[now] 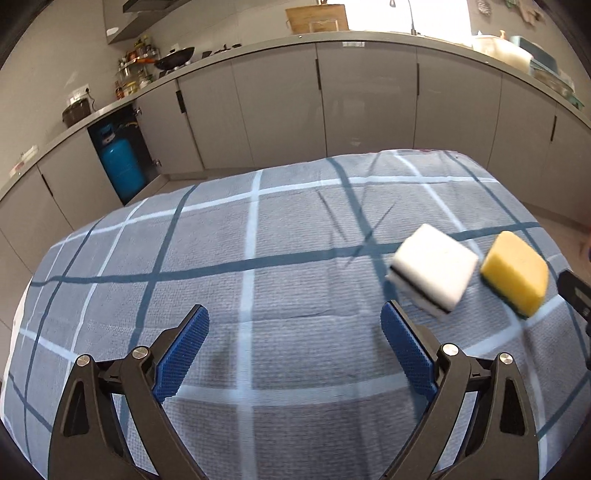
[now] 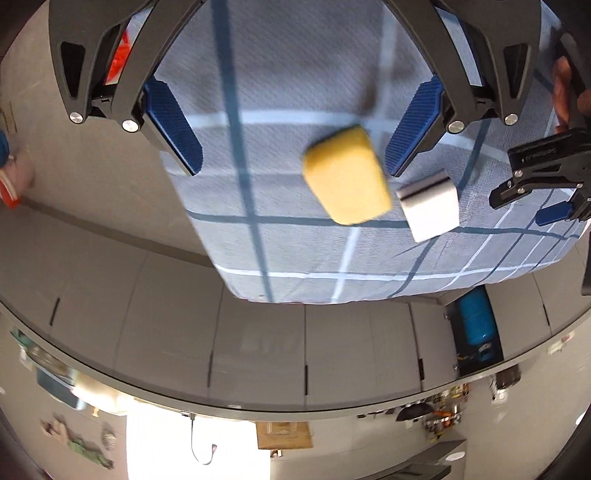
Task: Collect trash
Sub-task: 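Grasp the yellow sponge with the right gripper while the left gripper grasps the white sponge, then carry the white and yellow sponges with both grippers over the green bin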
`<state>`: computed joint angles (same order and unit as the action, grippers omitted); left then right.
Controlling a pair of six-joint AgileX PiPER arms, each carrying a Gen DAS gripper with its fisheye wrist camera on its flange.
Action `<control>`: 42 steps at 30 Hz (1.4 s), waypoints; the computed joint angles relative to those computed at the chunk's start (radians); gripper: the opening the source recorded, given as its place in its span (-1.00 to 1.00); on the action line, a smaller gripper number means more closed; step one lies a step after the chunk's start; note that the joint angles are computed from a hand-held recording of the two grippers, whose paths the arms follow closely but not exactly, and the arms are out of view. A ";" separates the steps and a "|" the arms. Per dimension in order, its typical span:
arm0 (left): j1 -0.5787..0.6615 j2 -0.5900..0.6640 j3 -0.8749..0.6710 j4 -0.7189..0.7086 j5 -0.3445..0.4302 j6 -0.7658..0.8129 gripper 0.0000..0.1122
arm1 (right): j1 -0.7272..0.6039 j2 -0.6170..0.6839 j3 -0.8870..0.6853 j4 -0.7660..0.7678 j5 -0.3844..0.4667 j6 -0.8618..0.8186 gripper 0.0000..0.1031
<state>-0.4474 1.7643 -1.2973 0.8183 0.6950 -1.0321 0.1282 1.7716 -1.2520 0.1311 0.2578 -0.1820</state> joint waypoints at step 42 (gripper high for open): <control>-0.149 0.024 -0.108 -0.144 -0.070 0.180 0.00 | -0.168 -0.412 0.429 0.323 -0.041 -0.209 0.06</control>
